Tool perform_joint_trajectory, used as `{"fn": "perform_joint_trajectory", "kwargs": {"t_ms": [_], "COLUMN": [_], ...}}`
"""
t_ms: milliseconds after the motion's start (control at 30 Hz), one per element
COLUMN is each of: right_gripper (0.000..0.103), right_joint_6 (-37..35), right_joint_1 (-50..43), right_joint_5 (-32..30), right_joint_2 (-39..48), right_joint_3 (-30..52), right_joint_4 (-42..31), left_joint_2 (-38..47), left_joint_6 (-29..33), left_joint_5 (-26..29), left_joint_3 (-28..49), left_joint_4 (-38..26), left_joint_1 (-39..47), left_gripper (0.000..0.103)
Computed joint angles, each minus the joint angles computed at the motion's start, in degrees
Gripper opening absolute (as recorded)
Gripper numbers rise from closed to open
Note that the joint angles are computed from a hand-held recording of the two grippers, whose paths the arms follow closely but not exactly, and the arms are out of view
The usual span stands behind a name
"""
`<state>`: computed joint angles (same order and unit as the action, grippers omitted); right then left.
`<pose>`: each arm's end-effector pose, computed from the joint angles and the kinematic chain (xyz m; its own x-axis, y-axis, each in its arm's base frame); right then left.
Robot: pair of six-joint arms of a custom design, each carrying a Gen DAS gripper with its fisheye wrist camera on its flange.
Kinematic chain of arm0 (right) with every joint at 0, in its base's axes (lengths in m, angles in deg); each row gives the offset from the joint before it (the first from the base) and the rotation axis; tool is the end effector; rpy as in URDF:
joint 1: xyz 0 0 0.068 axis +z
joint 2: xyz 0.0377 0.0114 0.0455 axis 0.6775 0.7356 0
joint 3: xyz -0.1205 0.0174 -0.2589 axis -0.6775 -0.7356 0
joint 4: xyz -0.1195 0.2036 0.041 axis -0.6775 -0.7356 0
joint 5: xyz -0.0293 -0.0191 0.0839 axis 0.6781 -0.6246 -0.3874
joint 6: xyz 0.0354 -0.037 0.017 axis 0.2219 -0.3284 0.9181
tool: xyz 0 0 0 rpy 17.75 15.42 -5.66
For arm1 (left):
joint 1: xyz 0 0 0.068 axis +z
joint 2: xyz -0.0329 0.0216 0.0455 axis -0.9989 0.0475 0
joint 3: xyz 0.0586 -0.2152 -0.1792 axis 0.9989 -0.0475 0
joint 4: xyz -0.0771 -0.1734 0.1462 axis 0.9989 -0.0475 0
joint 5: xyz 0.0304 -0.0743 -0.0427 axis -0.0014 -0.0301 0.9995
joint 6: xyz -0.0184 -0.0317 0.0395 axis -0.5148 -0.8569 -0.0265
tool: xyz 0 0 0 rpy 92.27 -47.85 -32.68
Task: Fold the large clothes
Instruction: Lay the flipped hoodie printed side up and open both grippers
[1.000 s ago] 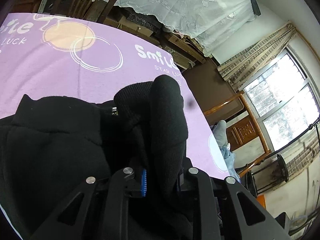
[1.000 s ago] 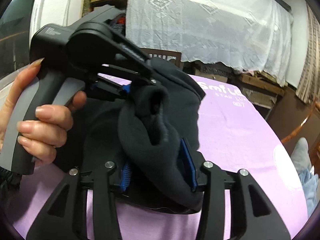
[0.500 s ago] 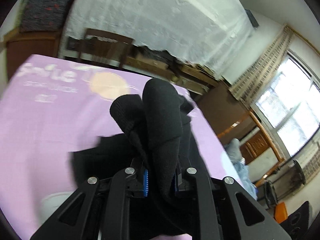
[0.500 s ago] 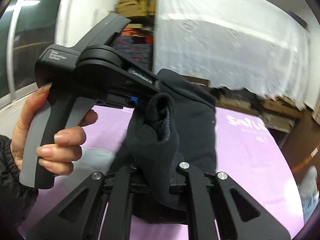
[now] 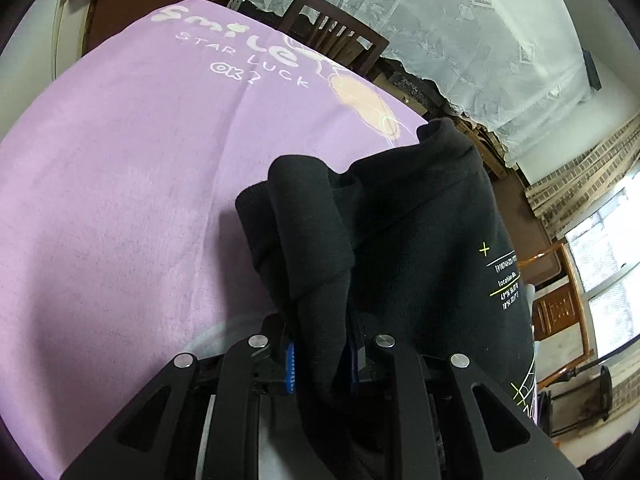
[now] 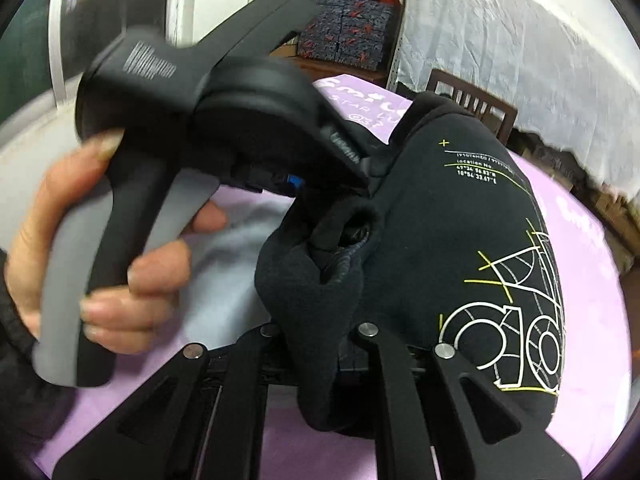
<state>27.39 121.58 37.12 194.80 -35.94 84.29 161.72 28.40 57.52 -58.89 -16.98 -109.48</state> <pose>0.0836 0.3026 0.0388 -0.7103 -0.2012 -0.6745 -0.1503 0.9795 -0.1340 0.2373 -0.1156 0.0371 -0.8773 0.1475 -0.4566 0.3977 0.7562 -0.5197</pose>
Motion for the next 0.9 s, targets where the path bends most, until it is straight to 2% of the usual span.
{"fn": "perform_joint_trajectory", "kwargs": {"t_ms": [133,200,233,267,333,400,500,567,633,700,800,833,867,900], "right_gripper": [0.006,0.007,0.008,0.011,0.018,0.026,0.035,0.049,0.051,0.051,0.05,0.038,0.022,0.015], "right_joint_6": [0.09,0.04,-0.01,-0.18,0.62,1.41,6.26,9.83,12.38,13.9,12.4,10.76,7.98,5.1], "right_joint_1": [-0.82,-0.64,-0.54,-0.4,1.02,2.99,7.86,10.58,12.61,13.55,10.74,8.37,5.26,1.56], "right_joint_5": [0.39,1.15,1.32,1.22,1.17,1.94,4.7,6.81,8.65,10.01,11.44,10.81,9.14,6.63], "right_joint_2": [1.26,2.23,2.55,2.8,1.71,-1.75,-5.19,-8.0,-12.71,-17.15,-26.9,-29.33,-31.49,-33.27], "right_joint_3": [1.02,2.09,2.62,2.17,0.63,-2.78,-3.68,-5.38,-9.55,-13.49,-20.98,-22.15,-23.43,-25.16], "right_joint_4": [-0.93,-2.37,-3.0,-1.66,0.7,3.39,-0.86,-3.17,-1.91,0.19,5.62,6.37,8.26,11.33], "left_joint_2": [-0.41,-0.55,-0.49,-0.9,-1.98,-4.17,-7.41,-9.93,-11.71,-14.16,-17.51,-18.44,-19.16,-19.31], "left_joint_6": [0.14,0.02,-0.2,-0.53,-1.03,-1.15,-1.22,-1.45,-1.88,-2.81,-4.31,-4.76,-5.2,-5.74], "left_joint_5": [-5.47,-6.72,-6.88,-7.55,-8.96,-9.58,-10.35,-11.88,-12.58,-14.48,-16.33,-16.79,-17.7,-19.0], "left_joint_3": [-1.36,-1.64,-1.7,-2.11,-3.15,-4.89,-7.66,-9.8,-11.7,-13.83,-16.2,-16.55,-16.56,-16.02], "left_joint_4": [2.67,3.07,3.2,3.38,4.28,5.62,7.24,8.37,9.93,11.16,12.64,12.59,12.33,11.64], "left_joint_1": [-3.3,-3.79,-3.72,-3.57,-3.68,-3.46,-3.5,-3.95,-4.03,-4.46,-5.59,-6.28,-7.42,-8.95], "left_gripper": [0.024,0.028,0.034,0.041,0.05,0.05,0.05,0.05,0.051,0.052,0.053,0.053,0.054,0.054]}}
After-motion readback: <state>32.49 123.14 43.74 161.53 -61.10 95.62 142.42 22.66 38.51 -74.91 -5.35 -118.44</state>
